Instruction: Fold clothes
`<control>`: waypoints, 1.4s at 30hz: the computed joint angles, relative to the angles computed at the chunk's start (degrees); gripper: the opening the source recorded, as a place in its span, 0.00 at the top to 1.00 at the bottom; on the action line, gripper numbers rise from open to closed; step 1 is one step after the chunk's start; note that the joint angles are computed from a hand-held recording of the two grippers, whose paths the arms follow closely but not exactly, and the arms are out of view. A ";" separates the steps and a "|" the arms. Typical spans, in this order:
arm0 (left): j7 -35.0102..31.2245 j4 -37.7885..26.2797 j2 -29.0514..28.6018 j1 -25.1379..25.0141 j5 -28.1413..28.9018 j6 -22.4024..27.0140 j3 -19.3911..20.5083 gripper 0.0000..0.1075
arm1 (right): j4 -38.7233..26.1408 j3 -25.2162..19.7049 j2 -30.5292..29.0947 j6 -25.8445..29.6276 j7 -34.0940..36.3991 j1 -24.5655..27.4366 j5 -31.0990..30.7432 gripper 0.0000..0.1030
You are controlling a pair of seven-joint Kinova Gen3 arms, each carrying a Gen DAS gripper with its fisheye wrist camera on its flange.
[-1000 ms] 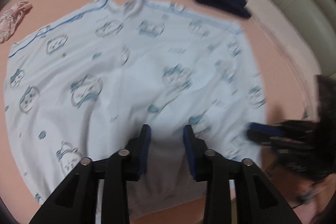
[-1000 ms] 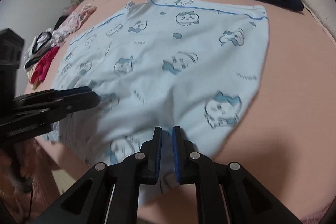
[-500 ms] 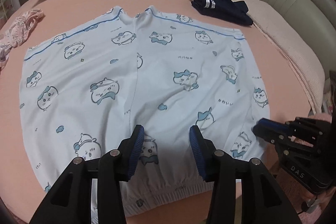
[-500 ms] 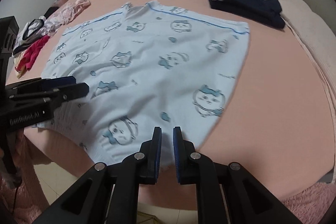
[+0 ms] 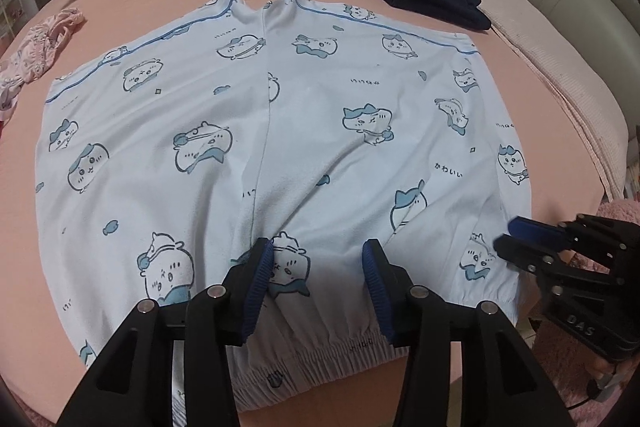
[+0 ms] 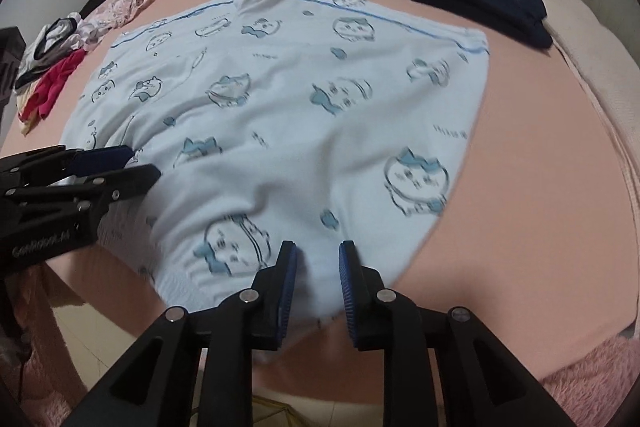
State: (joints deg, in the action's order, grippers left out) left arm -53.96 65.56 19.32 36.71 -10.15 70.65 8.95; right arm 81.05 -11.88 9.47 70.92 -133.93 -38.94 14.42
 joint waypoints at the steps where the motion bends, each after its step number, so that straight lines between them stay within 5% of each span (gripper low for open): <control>1: -0.17 0.42 -0.20 -0.17 0.17 -0.46 0.03 0.59 | 0.55 0.03 -0.54 -0.13 0.03 0.24 -0.53 0.80; 6: -0.55 2.46 -1.16 -0.52 0.29 -2.81 0.22 0.58 | 2.77 -0.88 -2.96 1.38 -0.02 0.71 -2.45 0.77; 12: -0.12 6.86 -4.52 -1.81 2.25 -10.05 1.10 0.58 | 6.83 -1.59 -8.39 -5.89 -3.29 2.95 -2.22 0.77; 21: -1.41 5.00 -2.06 -0.37 0.62 -7.00 1.59 0.57 | -1.97 -0.88 2.68 -2.01 -0.14 -0.88 2.60 0.76; 28: -5.43 -0.39 0.31 1.70 -0.76 -0.88 1.50 0.52 | 2.03 -1.36 -1.27 0.99 1.33 -2.47 -0.91 0.75; 32: -6.76 1.59 -2.18 -1.62 5.27 -5.00 1.66 0.52 | 3.23 -0.82 -4.89 -1.18 3.93 1.60 -7.12 0.75; 36: -8.03 1.48 -2.93 -5.11 10.48 -7.38 2.05 0.52 | -0.74 -0.22 -4.69 0.11 5.05 4.05 -4.75 0.75; 42: -9.29 -5.09 0.88 -6.16 10.55 -4.87 1.00 0.52 | -12.44 3.51 2.96 4.85 9.30 7.91 -2.67 0.75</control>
State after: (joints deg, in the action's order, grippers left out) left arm -63.25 60.47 20.20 30.56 0.41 65.78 9.95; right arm 68.61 -8.38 12.42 75.77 -124.63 -31.03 11.75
